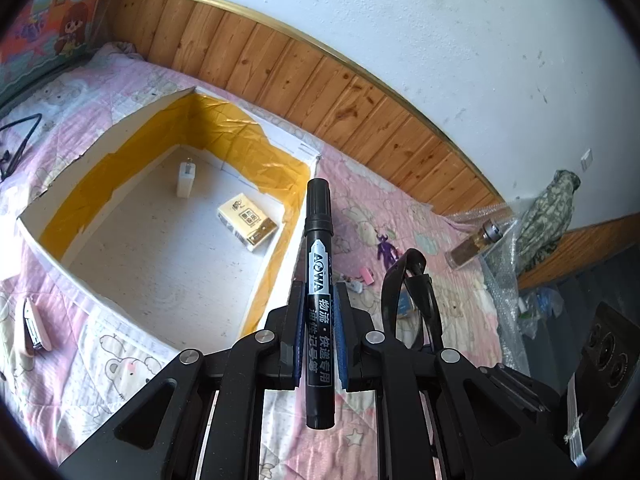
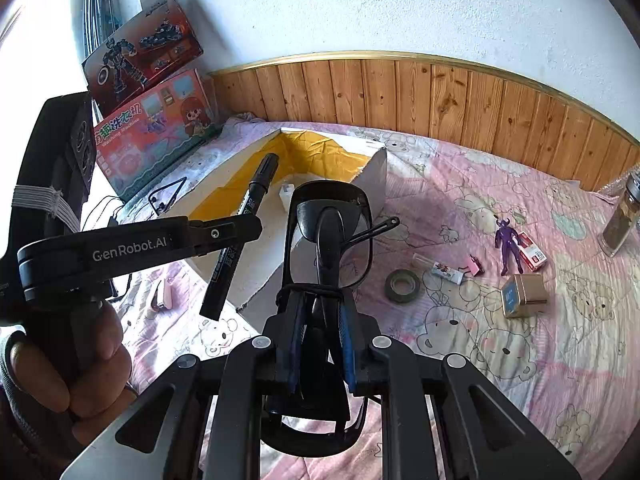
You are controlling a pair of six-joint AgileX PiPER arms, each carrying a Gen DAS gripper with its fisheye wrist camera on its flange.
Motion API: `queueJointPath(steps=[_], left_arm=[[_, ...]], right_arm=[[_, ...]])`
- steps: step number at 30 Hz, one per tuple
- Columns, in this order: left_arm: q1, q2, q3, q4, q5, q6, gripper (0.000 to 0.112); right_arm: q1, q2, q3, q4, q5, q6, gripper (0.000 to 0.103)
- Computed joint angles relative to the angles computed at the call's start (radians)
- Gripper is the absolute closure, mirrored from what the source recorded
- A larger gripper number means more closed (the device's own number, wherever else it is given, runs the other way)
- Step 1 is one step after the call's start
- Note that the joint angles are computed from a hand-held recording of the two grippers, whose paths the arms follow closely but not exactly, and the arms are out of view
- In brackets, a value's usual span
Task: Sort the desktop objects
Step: 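Lift the marker and glasses and carry both toward the cardboard box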
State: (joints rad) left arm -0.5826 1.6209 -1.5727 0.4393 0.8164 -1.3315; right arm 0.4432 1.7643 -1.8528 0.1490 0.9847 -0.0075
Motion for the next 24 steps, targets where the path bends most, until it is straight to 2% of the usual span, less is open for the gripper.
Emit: queueJointPath(steps=[15,24], left_arm=[[0.048,-0.068,0.058,0.010,0.033,-0.023,0.099],[0.080,-0.083,0.075,-0.003,0.061,-0.011,0.099]], right_arm=[[0.072,0.108,-0.211,-0.029,0.085,-0.001,0.085],[0.094,0.210,-0.397,-0.029,0.169,-0.009,0.085]])
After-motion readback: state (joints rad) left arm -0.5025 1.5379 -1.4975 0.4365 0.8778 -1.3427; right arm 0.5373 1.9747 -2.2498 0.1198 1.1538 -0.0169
